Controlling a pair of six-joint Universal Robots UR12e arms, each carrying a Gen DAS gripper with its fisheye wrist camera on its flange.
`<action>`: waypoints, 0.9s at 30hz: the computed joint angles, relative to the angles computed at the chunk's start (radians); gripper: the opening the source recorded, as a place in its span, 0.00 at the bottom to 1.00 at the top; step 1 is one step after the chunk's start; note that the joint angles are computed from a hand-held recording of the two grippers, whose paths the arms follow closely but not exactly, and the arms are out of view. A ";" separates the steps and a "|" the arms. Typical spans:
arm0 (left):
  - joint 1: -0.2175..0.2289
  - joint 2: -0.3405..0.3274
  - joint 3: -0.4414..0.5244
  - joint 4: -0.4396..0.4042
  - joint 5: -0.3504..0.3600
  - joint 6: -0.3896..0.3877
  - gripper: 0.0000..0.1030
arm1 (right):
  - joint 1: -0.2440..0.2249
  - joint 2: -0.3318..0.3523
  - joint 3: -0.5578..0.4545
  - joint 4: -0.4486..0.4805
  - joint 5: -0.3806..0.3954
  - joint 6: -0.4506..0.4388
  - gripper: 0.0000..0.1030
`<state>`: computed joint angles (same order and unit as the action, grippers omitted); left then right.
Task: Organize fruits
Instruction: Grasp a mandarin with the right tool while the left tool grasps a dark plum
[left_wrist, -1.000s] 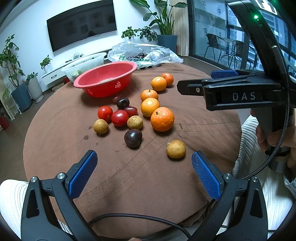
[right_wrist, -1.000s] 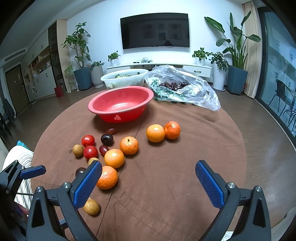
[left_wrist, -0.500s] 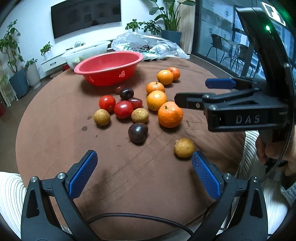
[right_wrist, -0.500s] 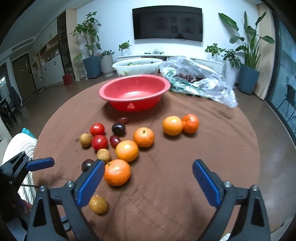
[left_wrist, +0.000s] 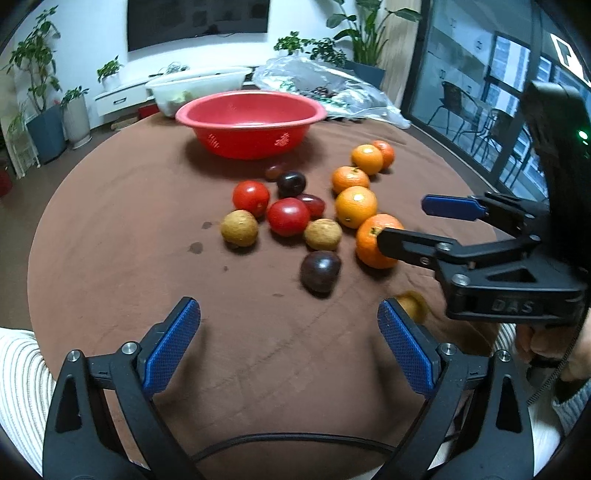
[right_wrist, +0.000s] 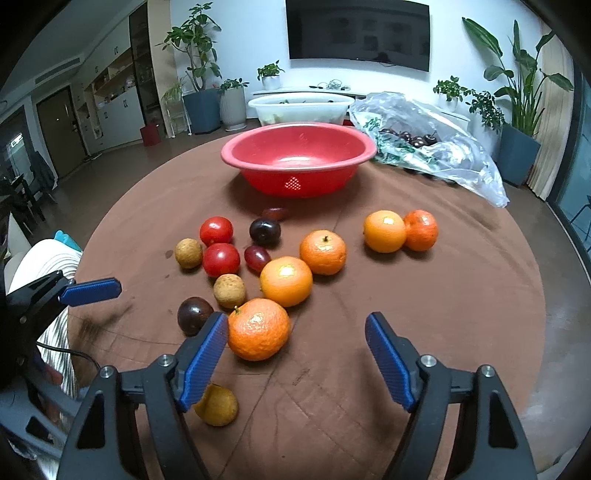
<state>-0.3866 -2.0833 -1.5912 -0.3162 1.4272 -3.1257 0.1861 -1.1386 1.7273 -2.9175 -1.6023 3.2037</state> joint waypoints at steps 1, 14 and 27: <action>0.001 -0.001 0.003 -0.005 0.004 -0.008 0.95 | -0.001 0.002 -0.002 0.003 0.005 -0.001 0.77; 0.010 -0.019 0.032 -0.027 0.040 -0.035 0.95 | -0.008 0.010 -0.011 0.007 0.072 0.002 0.64; 0.002 -0.031 0.052 -0.043 0.046 -0.015 0.95 | -0.017 0.012 -0.012 0.028 0.157 0.001 0.40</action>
